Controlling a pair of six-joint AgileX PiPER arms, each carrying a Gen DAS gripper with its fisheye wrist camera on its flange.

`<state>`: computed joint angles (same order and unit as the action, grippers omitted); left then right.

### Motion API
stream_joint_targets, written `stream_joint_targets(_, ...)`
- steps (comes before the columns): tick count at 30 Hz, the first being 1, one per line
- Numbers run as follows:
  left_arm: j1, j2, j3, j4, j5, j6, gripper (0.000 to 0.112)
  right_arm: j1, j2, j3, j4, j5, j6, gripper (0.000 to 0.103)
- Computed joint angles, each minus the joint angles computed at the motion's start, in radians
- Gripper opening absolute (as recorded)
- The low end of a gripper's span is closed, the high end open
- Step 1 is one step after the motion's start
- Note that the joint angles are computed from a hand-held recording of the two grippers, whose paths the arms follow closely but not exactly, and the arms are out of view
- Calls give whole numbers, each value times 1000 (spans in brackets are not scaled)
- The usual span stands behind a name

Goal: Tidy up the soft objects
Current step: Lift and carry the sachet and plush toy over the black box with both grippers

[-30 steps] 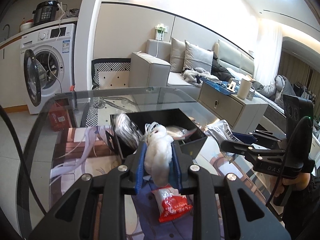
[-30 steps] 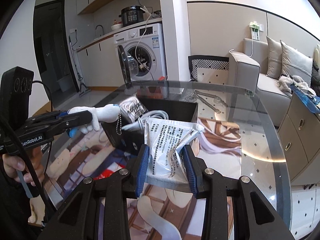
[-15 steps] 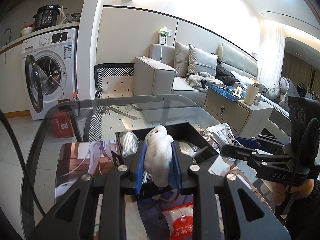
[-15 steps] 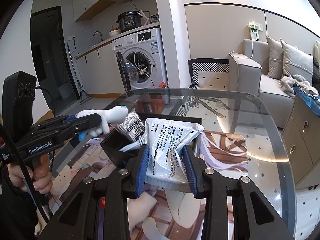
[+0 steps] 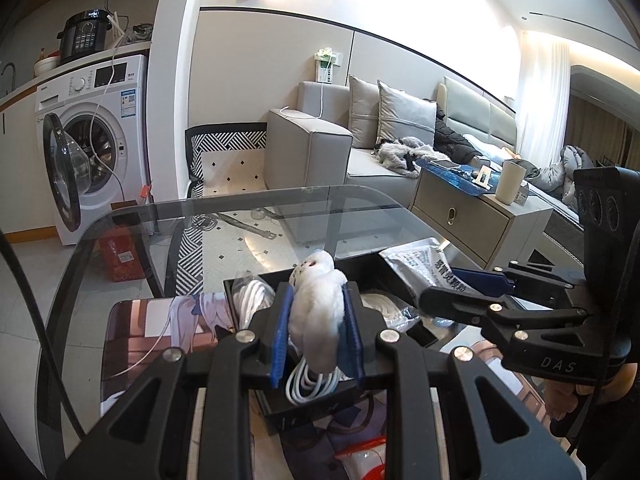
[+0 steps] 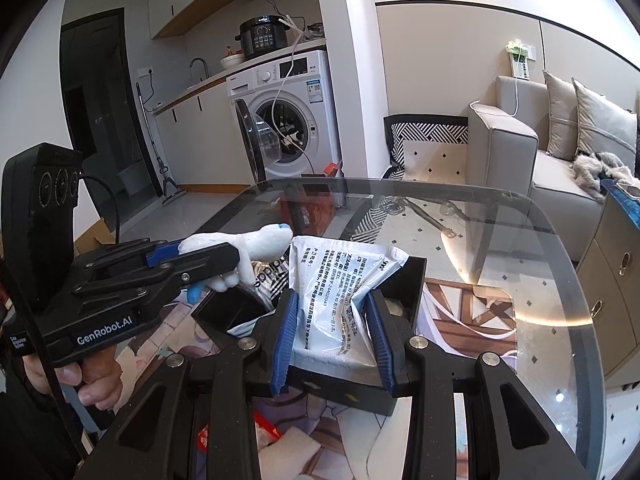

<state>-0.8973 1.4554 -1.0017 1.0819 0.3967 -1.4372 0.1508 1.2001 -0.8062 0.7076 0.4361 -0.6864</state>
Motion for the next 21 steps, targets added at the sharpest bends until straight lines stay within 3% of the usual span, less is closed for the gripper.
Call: stream_joint_targets(21, 63, 142, -59, -42, -88, 66, 23, 33, 207, -96, -102, -66, 122, 35)
